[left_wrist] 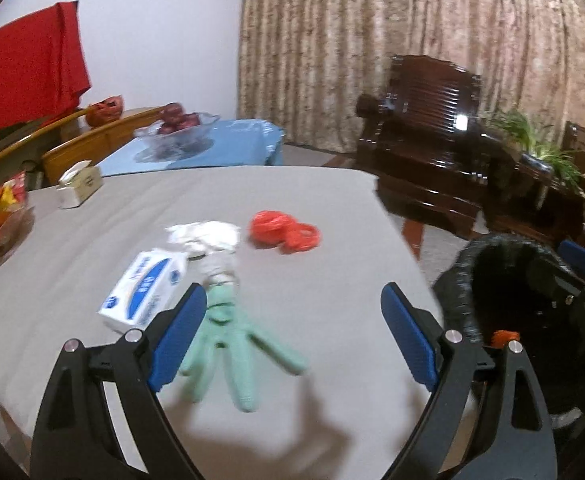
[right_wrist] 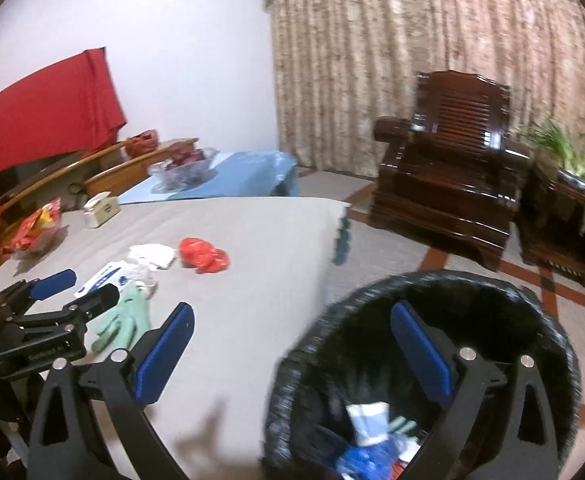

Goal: Collect trash
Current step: 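Move back to the table and grasp the mint-green glove with the left gripper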

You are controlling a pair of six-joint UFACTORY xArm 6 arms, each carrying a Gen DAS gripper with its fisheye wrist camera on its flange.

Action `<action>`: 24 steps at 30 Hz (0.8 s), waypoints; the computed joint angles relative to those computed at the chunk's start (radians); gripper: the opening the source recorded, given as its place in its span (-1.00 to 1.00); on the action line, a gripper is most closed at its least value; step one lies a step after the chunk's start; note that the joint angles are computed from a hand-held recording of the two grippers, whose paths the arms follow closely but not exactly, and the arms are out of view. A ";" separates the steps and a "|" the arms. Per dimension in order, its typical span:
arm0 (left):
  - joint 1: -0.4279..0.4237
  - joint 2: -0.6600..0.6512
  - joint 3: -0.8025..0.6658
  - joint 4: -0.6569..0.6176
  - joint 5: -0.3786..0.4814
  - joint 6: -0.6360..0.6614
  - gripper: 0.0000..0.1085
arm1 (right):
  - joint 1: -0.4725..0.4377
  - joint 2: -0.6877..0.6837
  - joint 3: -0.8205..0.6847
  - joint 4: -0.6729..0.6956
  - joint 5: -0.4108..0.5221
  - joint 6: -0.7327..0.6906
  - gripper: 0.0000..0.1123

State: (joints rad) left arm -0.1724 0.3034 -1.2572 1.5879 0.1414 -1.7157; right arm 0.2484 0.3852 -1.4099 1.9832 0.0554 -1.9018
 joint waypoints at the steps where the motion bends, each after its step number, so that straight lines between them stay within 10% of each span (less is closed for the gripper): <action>1: 0.008 -0.003 0.006 0.005 0.003 -0.005 0.59 | 0.005 0.006 -0.006 -0.003 0.004 -0.001 0.73; 14: 0.082 0.114 -0.061 -0.118 -0.007 0.113 0.52 | 0.068 0.159 -0.153 -0.199 0.016 0.175 0.73; 24: 0.084 0.243 -0.160 -0.464 0.001 0.445 0.45 | 0.076 0.234 -0.214 -0.367 0.008 0.333 0.73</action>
State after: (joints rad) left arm -0.0889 0.5469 -1.4172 1.1236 0.1425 -1.2712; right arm 0.3248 0.6189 -1.6242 1.6162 0.0637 -1.5687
